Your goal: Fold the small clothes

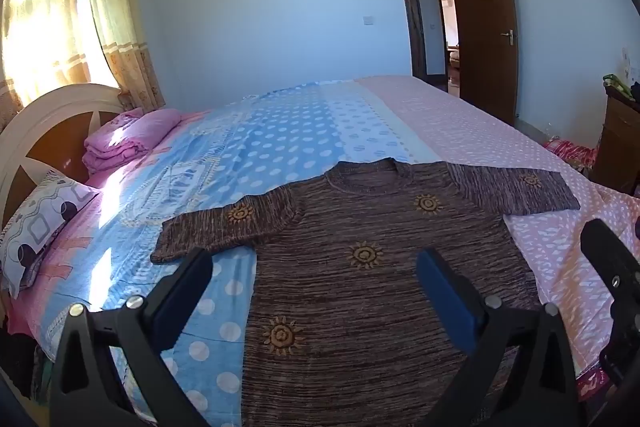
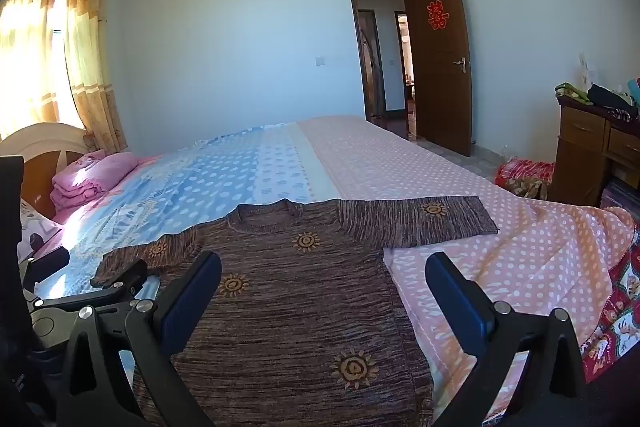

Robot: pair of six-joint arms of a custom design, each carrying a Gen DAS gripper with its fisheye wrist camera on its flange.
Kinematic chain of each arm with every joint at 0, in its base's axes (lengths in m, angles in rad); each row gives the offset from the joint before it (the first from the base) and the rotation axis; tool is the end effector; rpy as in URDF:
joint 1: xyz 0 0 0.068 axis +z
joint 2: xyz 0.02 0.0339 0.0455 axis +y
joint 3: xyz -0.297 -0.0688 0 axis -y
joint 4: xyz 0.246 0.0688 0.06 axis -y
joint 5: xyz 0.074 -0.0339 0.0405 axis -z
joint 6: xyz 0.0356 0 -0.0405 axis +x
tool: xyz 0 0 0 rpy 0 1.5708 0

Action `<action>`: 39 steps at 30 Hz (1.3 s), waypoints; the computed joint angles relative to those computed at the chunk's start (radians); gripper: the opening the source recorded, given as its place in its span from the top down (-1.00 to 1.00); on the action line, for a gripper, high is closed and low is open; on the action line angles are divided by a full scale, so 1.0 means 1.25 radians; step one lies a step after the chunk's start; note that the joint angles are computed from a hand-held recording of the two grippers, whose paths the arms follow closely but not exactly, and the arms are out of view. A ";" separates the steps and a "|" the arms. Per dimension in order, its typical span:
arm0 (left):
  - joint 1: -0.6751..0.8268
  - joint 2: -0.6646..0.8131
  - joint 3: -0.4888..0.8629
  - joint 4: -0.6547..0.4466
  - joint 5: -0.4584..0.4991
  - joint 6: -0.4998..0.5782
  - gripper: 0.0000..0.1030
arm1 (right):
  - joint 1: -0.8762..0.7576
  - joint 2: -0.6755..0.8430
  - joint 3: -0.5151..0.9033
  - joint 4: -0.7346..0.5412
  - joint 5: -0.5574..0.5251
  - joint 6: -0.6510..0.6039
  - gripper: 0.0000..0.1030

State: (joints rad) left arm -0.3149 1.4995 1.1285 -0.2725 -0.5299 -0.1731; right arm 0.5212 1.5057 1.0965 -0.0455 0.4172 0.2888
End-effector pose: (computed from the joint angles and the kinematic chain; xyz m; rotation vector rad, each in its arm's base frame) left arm 0.3228 -0.0862 0.3136 -0.1361 2.1253 0.3007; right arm 0.3072 0.1598 0.3202 0.0301 1.9852 0.1012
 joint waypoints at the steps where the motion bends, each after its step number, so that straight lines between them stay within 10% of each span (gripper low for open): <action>1: -0.002 0.003 0.003 -0.004 -0.010 0.000 -1.00 | -0.001 0.001 0.001 -0.001 -0.002 0.002 -0.98; 39: 0.014 0.004 -0.016 0.004 0.052 -0.035 -1.00 | -0.020 0.021 0.017 -0.031 -0.017 0.024 -0.98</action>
